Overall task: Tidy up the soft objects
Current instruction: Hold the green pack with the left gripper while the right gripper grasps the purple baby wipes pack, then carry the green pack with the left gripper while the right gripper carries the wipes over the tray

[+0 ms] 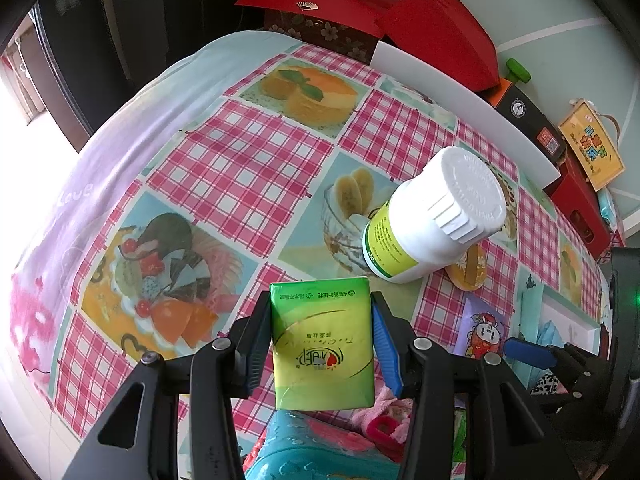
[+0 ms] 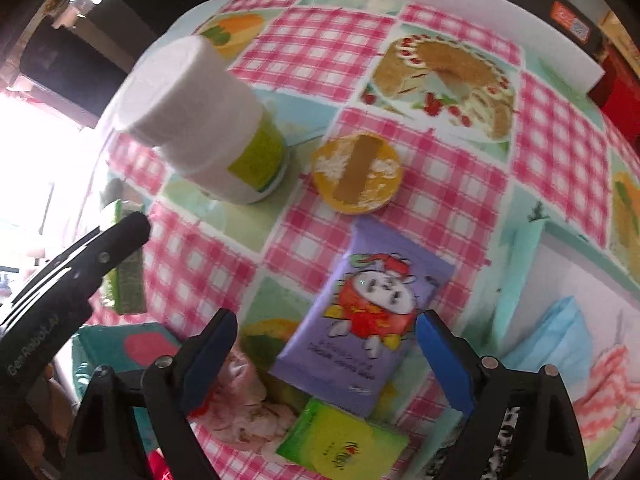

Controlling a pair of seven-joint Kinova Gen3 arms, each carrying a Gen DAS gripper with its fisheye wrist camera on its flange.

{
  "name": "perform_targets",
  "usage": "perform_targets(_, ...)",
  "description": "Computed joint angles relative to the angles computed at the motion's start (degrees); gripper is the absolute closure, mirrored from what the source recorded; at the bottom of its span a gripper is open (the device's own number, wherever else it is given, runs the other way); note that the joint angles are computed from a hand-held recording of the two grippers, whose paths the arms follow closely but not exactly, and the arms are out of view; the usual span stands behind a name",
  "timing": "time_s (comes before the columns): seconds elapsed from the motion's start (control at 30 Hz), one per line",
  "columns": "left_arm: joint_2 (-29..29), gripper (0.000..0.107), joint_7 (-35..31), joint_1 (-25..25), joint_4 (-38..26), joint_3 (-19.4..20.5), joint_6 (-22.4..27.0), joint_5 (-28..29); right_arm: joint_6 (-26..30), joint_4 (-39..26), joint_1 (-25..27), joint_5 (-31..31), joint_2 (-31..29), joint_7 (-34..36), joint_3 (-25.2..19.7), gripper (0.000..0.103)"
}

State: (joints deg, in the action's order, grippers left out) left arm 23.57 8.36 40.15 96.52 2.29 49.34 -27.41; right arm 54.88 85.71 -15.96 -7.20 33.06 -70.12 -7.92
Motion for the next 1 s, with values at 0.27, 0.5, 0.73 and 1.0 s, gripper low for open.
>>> perform_targets(0.27, 0.44, 0.059, -1.51, -0.53, -0.62, 0.23, 0.15, 0.86, -1.44, -0.94, -1.51, 2.94, 2.22, -3.0, 1.4, 0.013)
perform_targets(0.5, 0.39, 0.059, -2.15, -0.71, -0.3, 0.05, -0.38, 1.3, -4.59, 1.73, -6.27, 7.67, 1.26, -7.19, 2.2, 0.02)
perform_targets(0.73, 0.5, 0.059, -2.82, -0.92, -0.2, 0.01, -0.88, 1.74, -5.43, 1.37, -5.57, 9.43, 1.08, -7.88, 2.42, 0.042)
perform_targets(1.0, 0.54, 0.059, -2.86, -0.71, -0.25, -0.21, -0.73, 1.64, -4.44, 1.03, -3.01, 6.77, 1.0, -6.25, 1.03, 0.044)
